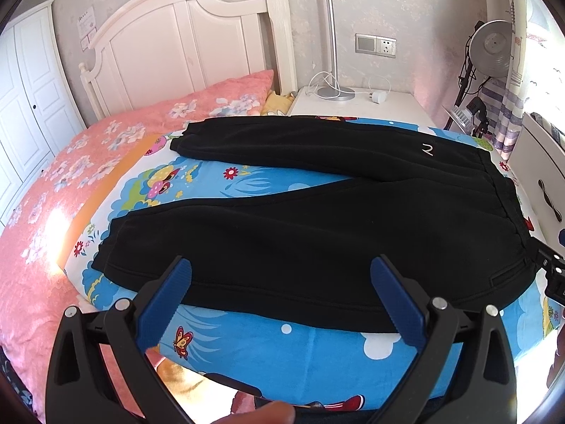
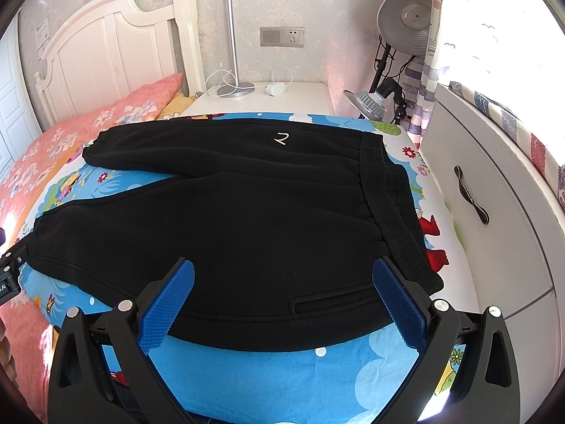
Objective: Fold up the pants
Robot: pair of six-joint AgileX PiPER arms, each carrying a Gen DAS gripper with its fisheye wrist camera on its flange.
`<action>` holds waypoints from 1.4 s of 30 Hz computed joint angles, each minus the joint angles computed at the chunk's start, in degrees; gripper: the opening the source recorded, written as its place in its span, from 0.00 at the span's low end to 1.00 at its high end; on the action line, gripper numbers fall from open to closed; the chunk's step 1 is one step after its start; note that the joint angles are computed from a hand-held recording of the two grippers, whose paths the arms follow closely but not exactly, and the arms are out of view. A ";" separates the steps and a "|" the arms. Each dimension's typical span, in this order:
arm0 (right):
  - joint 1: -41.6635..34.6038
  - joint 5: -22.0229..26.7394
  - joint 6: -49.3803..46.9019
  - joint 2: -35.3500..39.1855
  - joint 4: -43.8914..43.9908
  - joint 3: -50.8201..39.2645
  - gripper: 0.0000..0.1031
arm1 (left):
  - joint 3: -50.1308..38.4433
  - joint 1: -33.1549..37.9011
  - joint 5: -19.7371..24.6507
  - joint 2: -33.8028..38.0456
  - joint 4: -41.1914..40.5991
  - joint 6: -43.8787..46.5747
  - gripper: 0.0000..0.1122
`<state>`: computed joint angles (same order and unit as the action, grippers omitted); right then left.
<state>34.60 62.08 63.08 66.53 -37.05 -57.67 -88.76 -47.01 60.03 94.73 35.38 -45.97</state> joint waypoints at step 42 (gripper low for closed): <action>-56.27 3.28 -63.41 56.26 35.24 -61.93 0.94 | 5.41 13.41 -14.19 3.81 -33.60 21.66 0.90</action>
